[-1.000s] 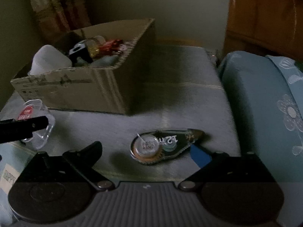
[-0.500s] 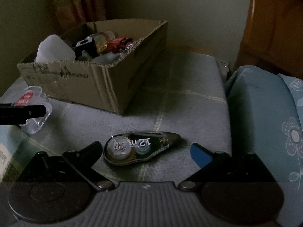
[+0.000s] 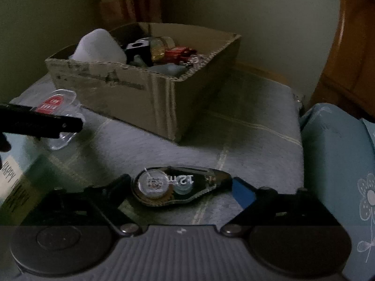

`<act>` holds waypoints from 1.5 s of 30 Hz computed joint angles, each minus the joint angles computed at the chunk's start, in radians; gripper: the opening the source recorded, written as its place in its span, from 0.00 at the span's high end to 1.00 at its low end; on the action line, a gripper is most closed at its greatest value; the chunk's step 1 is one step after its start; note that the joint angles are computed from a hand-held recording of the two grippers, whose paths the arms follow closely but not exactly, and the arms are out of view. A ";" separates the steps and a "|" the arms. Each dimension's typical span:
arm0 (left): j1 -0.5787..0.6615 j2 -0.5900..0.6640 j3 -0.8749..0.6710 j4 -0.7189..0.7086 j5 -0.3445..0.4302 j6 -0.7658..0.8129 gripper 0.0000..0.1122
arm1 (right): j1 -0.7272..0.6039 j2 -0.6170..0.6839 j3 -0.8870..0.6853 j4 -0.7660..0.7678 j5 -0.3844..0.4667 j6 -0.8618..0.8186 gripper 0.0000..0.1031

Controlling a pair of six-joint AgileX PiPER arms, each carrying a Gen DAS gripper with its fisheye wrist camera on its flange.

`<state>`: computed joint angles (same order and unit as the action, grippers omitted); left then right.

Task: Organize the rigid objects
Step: 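Grasp the clear red-label container with left tool while right tool approaches the tape measure, then lift the container with left tool while right tool grasps the tape-measure keychain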

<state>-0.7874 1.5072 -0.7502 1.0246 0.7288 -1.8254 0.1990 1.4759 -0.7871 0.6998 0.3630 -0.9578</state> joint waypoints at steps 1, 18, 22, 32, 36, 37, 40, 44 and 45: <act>-0.001 0.000 0.000 -0.001 0.000 0.001 0.18 | 0.001 -0.002 -0.002 -0.013 0.007 0.011 0.10; 0.044 -0.012 -0.004 -0.008 -0.065 0.083 0.33 | 0.029 -0.020 0.014 -0.038 0.003 0.010 0.07; 0.053 -0.028 0.004 -0.029 -0.083 0.129 0.33 | 0.027 -0.011 -0.003 -0.039 0.025 -0.004 0.10; 0.066 -0.087 0.018 -0.139 -0.099 0.330 0.33 | 0.068 -0.077 -0.002 -0.213 0.076 0.184 0.10; 0.058 -0.131 0.027 -0.197 -0.087 0.421 0.33 | 0.067 -0.112 -0.015 -0.239 0.136 0.241 0.10; 0.054 -0.144 0.027 -0.220 -0.082 0.450 0.33 | 0.063 -0.122 -0.021 -0.239 0.157 0.253 0.10; 0.060 -0.191 0.022 -0.319 -0.074 0.581 0.33 | 0.055 -0.146 -0.048 -0.239 0.226 0.285 0.10; 0.075 -0.262 -0.008 -0.464 -0.032 0.784 0.33 | 0.044 -0.178 -0.104 -0.248 0.315 0.331 0.10; 0.075 -0.279 -0.020 -0.493 -0.015 0.827 0.33 | 0.038 -0.185 -0.121 -0.241 0.341 0.336 0.10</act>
<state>-0.7120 1.2286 -0.7705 0.5315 0.7140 -0.9980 0.2369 1.2908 -0.9084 0.4586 0.7038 -0.6219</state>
